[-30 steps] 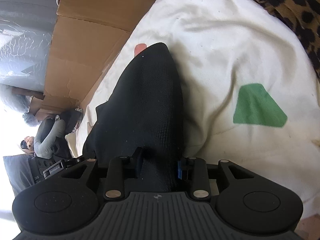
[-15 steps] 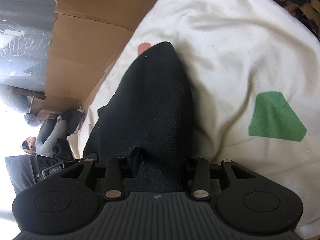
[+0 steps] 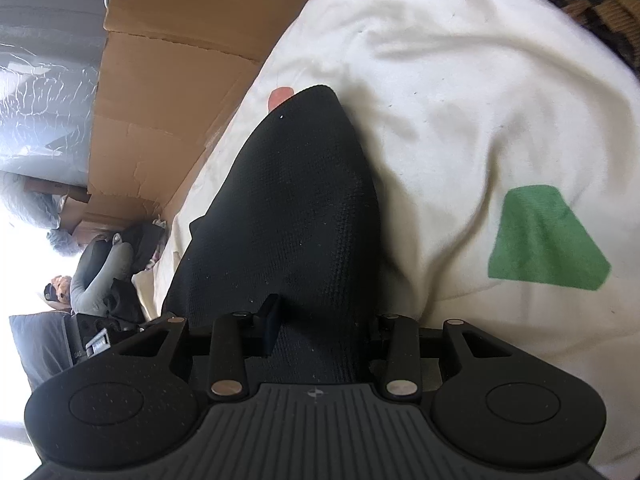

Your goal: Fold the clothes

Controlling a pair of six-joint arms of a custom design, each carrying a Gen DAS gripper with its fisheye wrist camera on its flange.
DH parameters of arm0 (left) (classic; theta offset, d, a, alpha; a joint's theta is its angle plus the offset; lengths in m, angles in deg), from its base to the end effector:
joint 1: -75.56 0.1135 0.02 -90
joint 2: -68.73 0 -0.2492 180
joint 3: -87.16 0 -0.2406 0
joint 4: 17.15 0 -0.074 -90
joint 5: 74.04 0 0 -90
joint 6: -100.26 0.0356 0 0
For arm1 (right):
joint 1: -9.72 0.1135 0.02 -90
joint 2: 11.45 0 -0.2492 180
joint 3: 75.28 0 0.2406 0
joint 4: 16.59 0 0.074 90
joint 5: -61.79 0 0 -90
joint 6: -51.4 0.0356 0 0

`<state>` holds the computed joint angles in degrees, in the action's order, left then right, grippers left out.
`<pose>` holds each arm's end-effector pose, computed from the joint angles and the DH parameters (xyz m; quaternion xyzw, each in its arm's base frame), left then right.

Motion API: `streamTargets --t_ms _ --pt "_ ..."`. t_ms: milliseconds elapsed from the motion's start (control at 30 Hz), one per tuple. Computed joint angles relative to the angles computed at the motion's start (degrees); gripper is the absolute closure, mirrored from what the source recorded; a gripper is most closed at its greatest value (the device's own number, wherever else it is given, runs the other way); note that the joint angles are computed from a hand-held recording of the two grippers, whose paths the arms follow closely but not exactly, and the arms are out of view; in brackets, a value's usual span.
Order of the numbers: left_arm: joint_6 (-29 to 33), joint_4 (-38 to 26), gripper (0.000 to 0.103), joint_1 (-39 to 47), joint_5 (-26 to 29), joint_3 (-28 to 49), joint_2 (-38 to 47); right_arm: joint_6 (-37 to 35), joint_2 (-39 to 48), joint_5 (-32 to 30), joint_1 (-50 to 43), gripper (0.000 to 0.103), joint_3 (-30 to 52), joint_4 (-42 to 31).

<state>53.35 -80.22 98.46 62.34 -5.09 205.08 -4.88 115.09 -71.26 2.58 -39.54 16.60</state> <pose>0.3076 0.1020 0.0134 0.0854 0.9018 -0.4185 0.0657 0.2199 -0.0031 -0.0113 0.2159 0.8729 0.4026 0.1715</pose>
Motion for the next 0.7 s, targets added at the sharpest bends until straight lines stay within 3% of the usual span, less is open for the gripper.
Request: streamTargets --t_ms 100,133,200,267,333,367,500,700 --pt "0.88 -4.11 0.019 -0.27 1.65 3.06 2.39 1.14 2.52 -0.63 0.33 0.063 1.27 2.07" --pt "1.65 -5.62 0.026 -0.44 2.27 3.83 3.02 1.41 3.09 -0.82 0.49 0.063 1.65 2.55" --pt "1.33 -2.95 0.032 -1.45 1.50 1.65 1.32 1.14 3.01 -1.21 0.91 0.064 2.31 2.13" --pt "-0.32 0.13 0.057 -2.14 -0.18 0.17 0.40 0.73 2.24 -1.82 1.20 0.064 2.53 1.64" --pt "-1.42 -0.05 0.063 -1.99 -0.45 0.85 1.01 0.47 1.25 -2.79 1.11 0.070 2.05 2.16" --pt "-1.29 -1.16 0.065 -1.66 -0.02 1.63 1.37 0.11 0.79 -3.46 0.79 0.078 1.77 2.30" --pt "-1.32 0.02 0.062 -2.07 -0.60 0.62 0.42 -1.27 0.15 -6.18 -1.27 0.082 0.96 2.52" --pt "-5.16 -2.07 0.049 -3.20 0.66 4.36 3.97 0.04 4.38 -5.50 -0.88 0.071 4.91 -0.19"
